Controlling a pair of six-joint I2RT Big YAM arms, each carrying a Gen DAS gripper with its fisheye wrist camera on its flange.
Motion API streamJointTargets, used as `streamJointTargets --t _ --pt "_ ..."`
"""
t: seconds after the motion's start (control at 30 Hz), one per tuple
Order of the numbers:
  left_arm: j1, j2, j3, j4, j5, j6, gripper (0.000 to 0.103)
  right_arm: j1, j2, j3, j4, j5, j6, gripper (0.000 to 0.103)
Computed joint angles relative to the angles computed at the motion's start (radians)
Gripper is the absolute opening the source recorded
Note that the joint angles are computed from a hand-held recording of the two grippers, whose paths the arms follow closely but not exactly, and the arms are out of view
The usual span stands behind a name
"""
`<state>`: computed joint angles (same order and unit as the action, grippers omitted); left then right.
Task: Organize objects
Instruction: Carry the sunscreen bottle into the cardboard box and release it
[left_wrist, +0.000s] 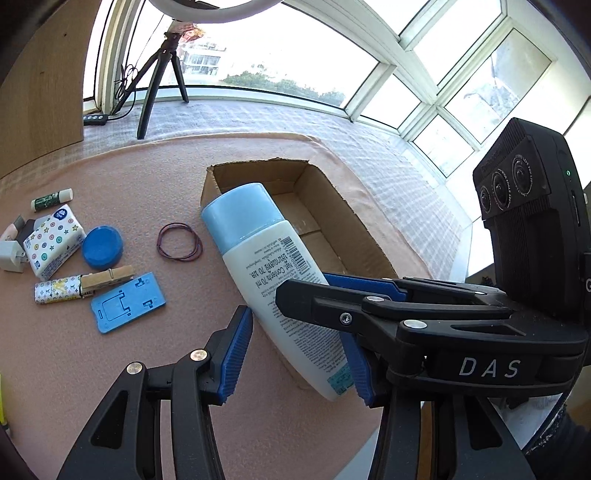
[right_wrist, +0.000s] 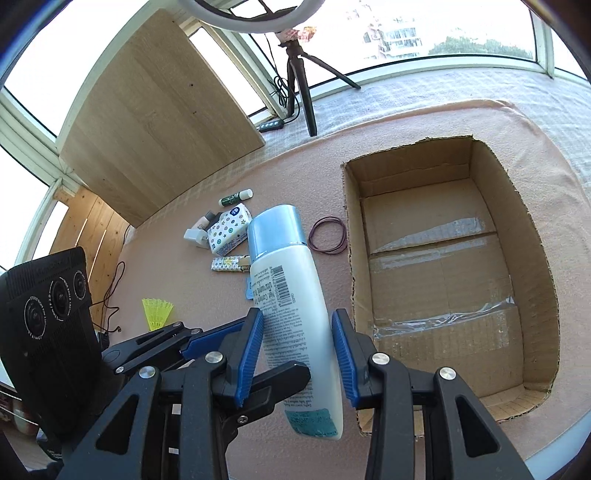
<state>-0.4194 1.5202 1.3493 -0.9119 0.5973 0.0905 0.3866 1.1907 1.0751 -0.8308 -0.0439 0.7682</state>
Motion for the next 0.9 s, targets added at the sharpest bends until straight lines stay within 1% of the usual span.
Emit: streamJointTargets --t 0.17,0.33,0.53,0.8,0.83,0.87,0.9 --pt "-0.076 0.048 0.046 0.007 -0.013 -0.019 0.052 -0.061 -0.054 -0.053 -0.011 0.007 0.000 0.035" --pt "-0.125 0.103 0.087 0.011 -0.015 -0.034 0.052 -0.128 -0.094 -0.110 -0.003 -0.010 -0.011 0.035" --pt "-0.165 0.156 0.122 0.007 -0.043 -0.037 0.052 -0.190 -0.104 -0.158 0.022 -0.038 -0.030 0.035" --pt "-0.189 0.194 0.149 0.006 -0.070 -0.034 0.052 -0.224 -0.104 -0.181 0.029 -0.055 -0.036 0.035" --pt "-0.192 0.197 0.156 -0.003 -0.074 -0.029 0.055 -0.224 -0.102 -0.179 0.026 -0.053 -0.040 0.035" --pt "-0.193 0.198 0.162 -0.015 -0.080 -0.026 0.061 -0.223 -0.099 -0.176 0.023 -0.051 -0.047 0.035" --pt "-0.197 0.202 0.171 -0.027 -0.098 -0.030 0.080 -0.221 -0.096 -0.173 0.017 -0.043 -0.052 0.043"
